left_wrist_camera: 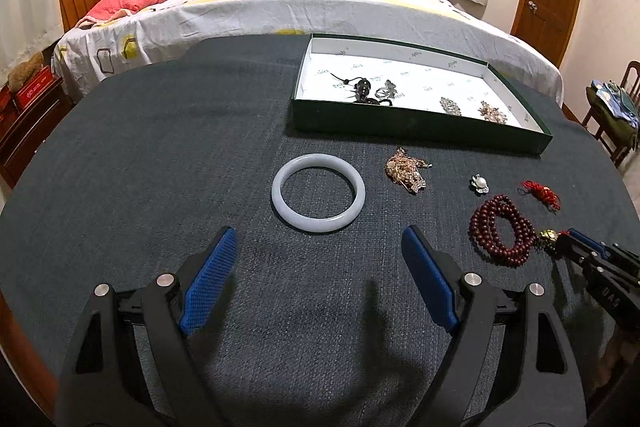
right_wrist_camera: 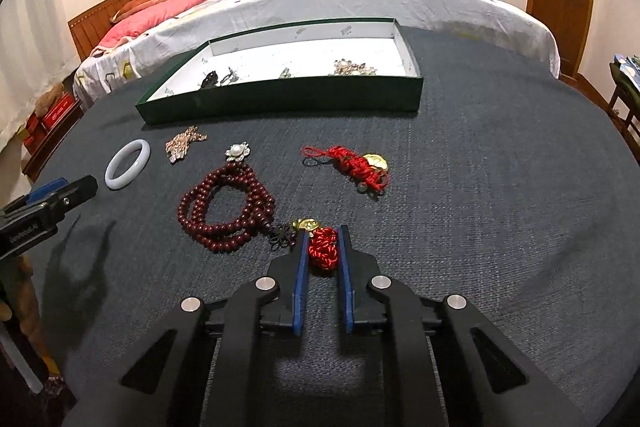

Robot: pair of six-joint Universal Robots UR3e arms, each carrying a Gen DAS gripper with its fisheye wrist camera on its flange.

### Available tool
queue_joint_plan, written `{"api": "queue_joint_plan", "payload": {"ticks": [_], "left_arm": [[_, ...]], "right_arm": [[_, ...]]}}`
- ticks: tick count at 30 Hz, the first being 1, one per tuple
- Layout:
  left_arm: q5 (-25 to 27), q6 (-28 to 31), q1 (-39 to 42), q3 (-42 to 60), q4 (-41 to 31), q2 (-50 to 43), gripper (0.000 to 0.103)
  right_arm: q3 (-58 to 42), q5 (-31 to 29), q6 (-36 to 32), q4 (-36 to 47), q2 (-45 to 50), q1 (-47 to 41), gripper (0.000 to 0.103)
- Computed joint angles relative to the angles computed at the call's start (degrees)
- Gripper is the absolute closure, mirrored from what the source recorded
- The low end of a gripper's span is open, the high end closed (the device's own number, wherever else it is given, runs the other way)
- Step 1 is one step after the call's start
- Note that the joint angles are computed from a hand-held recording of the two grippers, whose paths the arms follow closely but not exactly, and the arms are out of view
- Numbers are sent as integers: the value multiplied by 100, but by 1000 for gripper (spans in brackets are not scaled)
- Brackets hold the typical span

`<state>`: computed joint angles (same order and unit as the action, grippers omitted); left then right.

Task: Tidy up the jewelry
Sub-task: 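Grasp the red tassel with gold charm with the right tool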

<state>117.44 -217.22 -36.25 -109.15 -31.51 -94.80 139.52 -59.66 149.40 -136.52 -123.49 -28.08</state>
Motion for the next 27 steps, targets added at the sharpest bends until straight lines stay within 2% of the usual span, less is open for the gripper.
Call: {"api": "queue_joint_plan", "payload": {"ticks": [16, 27], "left_arm": [[-269, 214, 351, 81, 220, -318, 21], [-447, 360, 639, 335, 319, -717, 21]], "right_arm": [[-51, 98, -90, 105, -13, -339, 88], [-204, -17, 210, -562, 672, -131, 88]]}}
